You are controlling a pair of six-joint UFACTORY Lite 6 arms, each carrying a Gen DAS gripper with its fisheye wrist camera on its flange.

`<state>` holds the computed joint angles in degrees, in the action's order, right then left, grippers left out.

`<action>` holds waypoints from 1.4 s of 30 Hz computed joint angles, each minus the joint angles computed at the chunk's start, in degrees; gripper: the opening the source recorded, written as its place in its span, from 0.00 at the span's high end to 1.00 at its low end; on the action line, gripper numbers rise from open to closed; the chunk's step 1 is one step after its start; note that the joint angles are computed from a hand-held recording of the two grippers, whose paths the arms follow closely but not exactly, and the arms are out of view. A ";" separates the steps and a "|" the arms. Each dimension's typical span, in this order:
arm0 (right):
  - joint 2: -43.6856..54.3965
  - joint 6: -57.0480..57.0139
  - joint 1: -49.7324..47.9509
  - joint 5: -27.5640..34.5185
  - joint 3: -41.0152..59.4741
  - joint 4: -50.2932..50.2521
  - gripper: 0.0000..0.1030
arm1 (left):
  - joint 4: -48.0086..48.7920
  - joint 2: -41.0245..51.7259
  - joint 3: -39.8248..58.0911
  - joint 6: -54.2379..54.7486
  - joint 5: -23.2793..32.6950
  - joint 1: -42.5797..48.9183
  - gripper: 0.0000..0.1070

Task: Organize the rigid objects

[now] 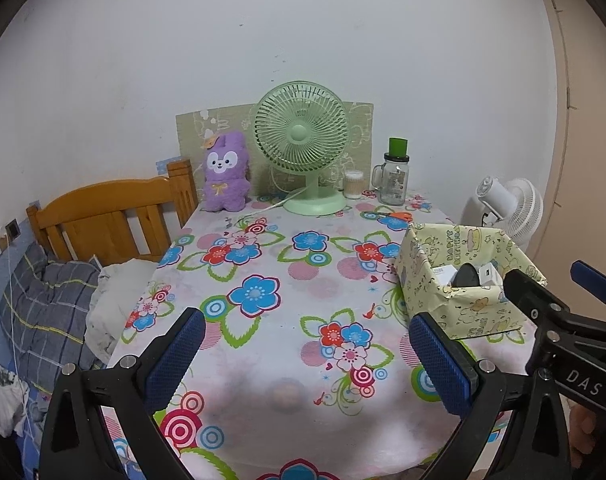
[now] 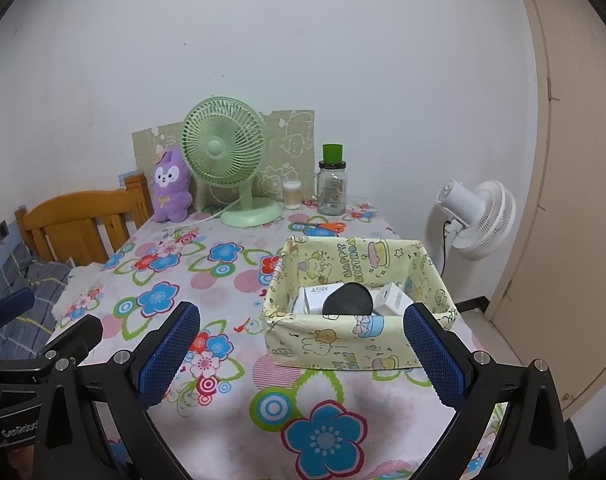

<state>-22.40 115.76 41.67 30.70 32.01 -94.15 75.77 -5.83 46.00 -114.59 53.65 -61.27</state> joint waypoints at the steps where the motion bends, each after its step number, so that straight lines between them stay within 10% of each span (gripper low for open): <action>1: 0.08 0.18 0.01 0.08 0.00 -0.14 0.00 | 0.07 0.20 0.05 0.06 -0.03 0.07 0.04; 42: 4.76 2.91 -1.26 -0.16 1.91 -1.72 0.00 | 1.13 1.69 0.06 0.16 -3.03 2.83 0.04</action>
<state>-17.64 118.67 40.41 30.54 33.92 -95.87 76.90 -4.15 46.05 -114.44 50.62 -58.44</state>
